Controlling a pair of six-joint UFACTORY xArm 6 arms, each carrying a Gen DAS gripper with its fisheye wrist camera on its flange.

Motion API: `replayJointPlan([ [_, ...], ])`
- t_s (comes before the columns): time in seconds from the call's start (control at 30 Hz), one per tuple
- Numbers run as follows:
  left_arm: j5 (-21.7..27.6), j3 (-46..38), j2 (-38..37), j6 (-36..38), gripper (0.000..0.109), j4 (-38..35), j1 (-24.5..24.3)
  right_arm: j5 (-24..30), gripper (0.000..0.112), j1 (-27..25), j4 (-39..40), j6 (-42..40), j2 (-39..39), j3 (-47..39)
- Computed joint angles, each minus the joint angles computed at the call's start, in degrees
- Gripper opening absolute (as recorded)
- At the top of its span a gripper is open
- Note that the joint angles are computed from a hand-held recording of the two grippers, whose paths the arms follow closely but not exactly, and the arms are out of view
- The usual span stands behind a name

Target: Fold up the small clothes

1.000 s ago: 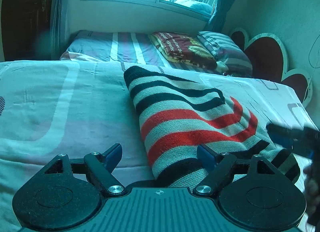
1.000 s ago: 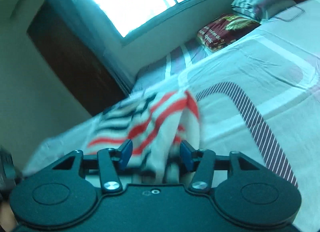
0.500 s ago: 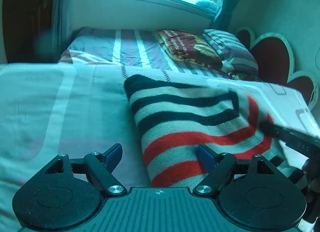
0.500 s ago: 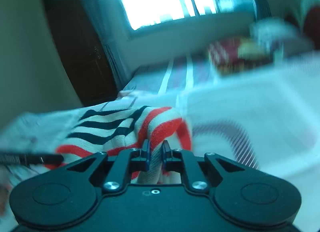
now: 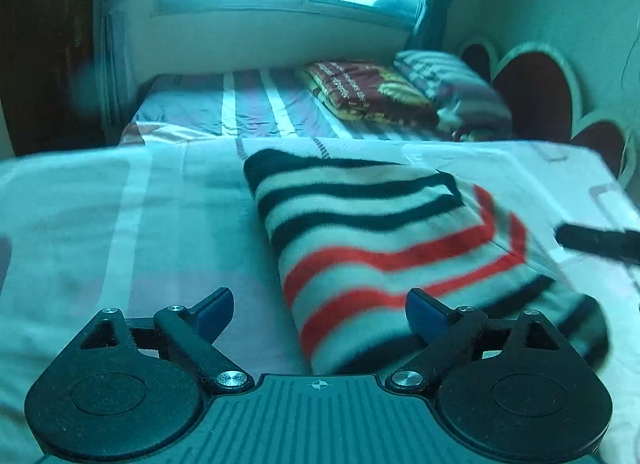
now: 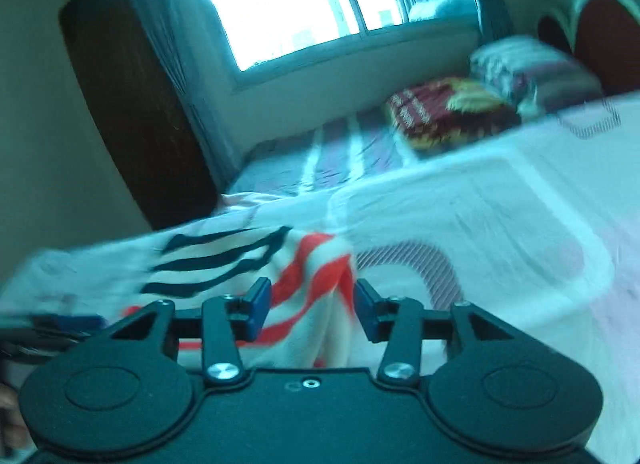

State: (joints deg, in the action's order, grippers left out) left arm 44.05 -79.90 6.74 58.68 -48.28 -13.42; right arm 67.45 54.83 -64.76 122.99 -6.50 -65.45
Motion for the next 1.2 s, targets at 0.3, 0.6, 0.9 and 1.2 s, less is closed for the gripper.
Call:
replayJointPlan([
  [0.3,5.61,5.6,-3.26,1.87,0.093,-7.88,5.56,0.23,0.053,10.17,-0.28,31.09,-0.56,4.11],
  [0.6,2.45,6.48,-3.9,4.5,0.093,-5.18,3.5,0.61,0.014,9.97,-7.29,45.23,0.06,6.9],
  [0.9,1.71,6.77,-2.3,5.7,0.103,-5.25,3.05,0.24,0.013,9.74,-4.04,45.93,3.23,6.48],
  [1.2,5.07,4.63,-3.42,4.68,0.098,-6.87,5.25,14.0,0.022,13.92,2.54,17.06,5.69,-5.63],
])
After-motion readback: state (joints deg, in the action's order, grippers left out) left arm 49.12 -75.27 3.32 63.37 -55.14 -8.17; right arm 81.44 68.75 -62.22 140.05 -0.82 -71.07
